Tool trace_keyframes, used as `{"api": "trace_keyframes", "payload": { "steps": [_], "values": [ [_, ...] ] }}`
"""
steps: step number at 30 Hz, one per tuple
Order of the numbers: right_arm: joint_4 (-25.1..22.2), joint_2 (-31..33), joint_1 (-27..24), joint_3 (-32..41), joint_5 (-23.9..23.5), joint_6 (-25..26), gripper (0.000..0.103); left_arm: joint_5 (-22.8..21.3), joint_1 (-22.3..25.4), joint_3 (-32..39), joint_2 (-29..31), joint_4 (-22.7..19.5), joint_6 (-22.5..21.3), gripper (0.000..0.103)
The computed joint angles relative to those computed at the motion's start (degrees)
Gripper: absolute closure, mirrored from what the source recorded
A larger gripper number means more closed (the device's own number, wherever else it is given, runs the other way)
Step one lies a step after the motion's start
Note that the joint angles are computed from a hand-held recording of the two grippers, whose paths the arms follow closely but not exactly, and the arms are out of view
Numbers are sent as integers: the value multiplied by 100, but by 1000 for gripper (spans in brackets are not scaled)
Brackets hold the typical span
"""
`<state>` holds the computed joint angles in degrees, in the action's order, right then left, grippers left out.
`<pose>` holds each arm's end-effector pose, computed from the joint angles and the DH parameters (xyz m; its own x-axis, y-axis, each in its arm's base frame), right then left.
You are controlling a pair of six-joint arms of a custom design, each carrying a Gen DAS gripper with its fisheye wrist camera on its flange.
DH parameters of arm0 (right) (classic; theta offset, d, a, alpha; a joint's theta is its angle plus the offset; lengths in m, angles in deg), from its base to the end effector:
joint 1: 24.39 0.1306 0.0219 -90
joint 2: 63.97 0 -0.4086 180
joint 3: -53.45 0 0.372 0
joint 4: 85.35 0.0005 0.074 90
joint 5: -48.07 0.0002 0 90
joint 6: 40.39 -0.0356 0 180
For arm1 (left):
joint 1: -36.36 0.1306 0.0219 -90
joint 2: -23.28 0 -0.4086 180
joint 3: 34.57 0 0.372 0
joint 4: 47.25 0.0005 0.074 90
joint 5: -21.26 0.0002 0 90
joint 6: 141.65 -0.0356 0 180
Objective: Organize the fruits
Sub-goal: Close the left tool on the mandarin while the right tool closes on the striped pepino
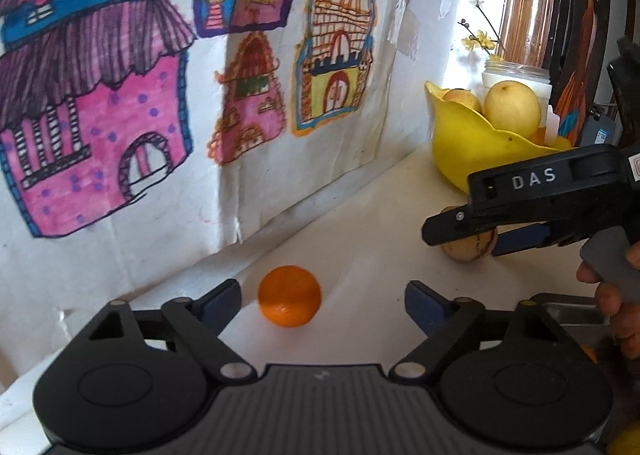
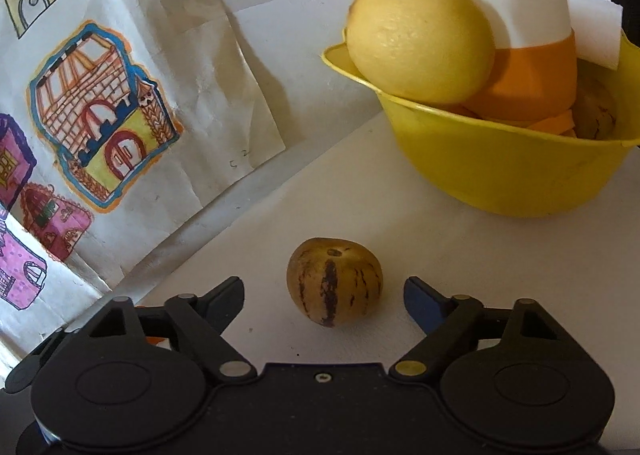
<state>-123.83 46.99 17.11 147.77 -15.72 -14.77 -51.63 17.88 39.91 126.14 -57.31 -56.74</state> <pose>0.4488 0.3754 0.3186 -0.6311 0.5217 -0.5740 0.3787 0.8531 0.3590 0.4941 -0.1767 0.2848 -0.5410 0.2702 -0.7964 0.5718 0.8126 -0.1127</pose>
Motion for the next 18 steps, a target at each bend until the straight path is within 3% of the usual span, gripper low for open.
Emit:
{"api": "trace_keyframes", "payload": {
  "steps": [18],
  "values": [
    [-240,160,19,254,142,101,48,-161,-73,-11,31,129,171,58]
  ]
}}
